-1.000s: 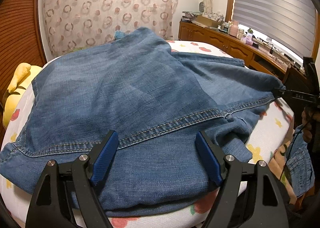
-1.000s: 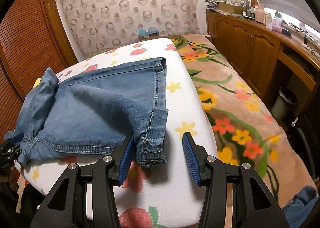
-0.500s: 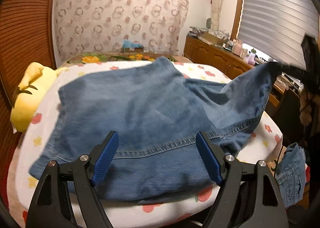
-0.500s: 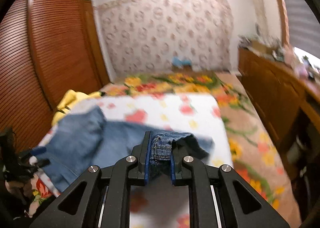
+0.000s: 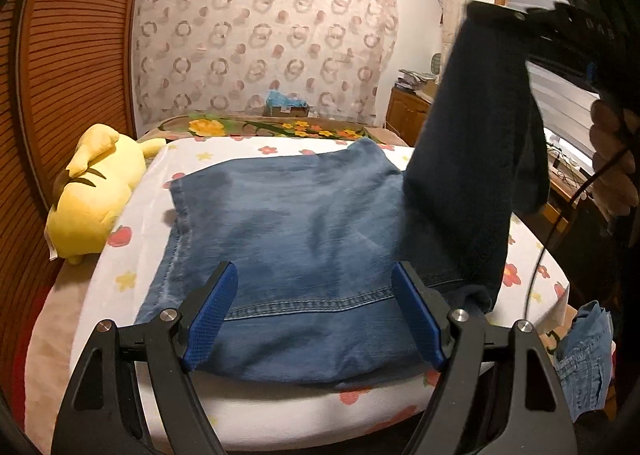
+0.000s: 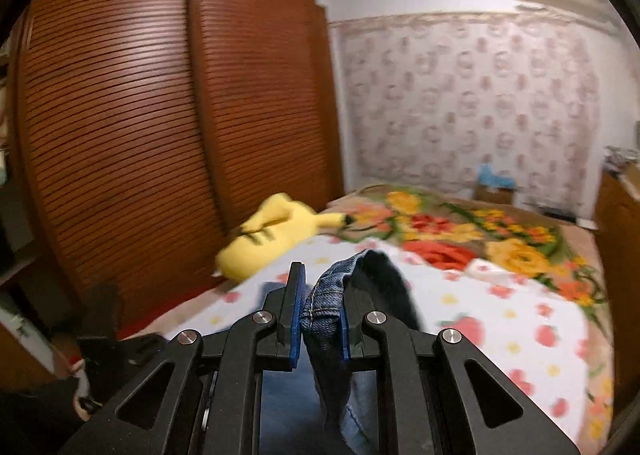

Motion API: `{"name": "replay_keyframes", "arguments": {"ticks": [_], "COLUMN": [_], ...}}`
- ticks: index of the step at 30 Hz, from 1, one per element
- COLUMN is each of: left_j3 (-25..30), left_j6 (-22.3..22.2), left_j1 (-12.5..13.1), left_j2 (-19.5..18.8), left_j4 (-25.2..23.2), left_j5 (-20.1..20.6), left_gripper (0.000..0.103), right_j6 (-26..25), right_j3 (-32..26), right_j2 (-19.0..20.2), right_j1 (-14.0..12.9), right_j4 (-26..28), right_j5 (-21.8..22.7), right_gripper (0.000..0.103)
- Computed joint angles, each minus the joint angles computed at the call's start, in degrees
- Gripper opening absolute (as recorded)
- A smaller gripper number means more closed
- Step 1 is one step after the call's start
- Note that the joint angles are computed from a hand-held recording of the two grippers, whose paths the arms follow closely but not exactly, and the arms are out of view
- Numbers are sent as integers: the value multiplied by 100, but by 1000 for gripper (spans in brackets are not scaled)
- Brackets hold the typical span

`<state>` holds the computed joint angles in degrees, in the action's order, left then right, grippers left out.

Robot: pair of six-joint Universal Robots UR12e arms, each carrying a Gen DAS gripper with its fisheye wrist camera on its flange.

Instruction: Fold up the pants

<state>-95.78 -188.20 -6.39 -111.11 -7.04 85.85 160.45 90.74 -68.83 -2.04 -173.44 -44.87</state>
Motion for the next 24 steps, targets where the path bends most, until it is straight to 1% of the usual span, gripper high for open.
{"name": "replay_keyframes", "arguments": {"ticks": [2,4,5,6,7,8,9,10,12,15,16,19,21,24], "left_j3": [-32,-46,-51,-60,-66,-76,-77,-83,-100,-132,-143,-141,-139,-145], "left_j6": [-28,-63,-76,-81,-89,-100,-112,-120,-134,-178,-194,-242,-246,-224], "left_j1": [26,52,61,70,77,80,87,91,101,117,127,142,145,150], "left_j2": [11,14,12,12,14,18,15,15,20,32,36,31,33,41], "left_j4": [16,12,11,14,11,14,19,25,43,61,65,59,61,81], "left_j5": [4,-7,-8,-12,-7,-2,-3,-1,4,11,4,16,31,22], "left_gripper": [80,80,80,80,80,80,80,80,80,80,80,80,80,80], "right_j6": [-233,-357,-424,-476,-532,-562,-576,-611,-729,-801,-868,-1115,-1157,-1116], "right_j3": [-137,-335,-439,-472,-588,-730,-758,-795,-864,-525,-513,-404,-404,-341], "right_j2": [57,162,229,254,322,382,394,377,364,33,-1,-165,-192,-238], "right_j1": [69,103,129,161,171,207,223,196,190,210,211,201,213,248], "right_j4": [465,902,1042,1120,1286,1481,1548,1628,1756,1704,1760,1999,2076,1940], "right_j5": [177,362,287,198,151,74,-23,-71,-246,-539,-599,-498,-533,-702], "right_gripper": [14,15,17,24,33,38,44,46,46,47,47,52,52,52]}}
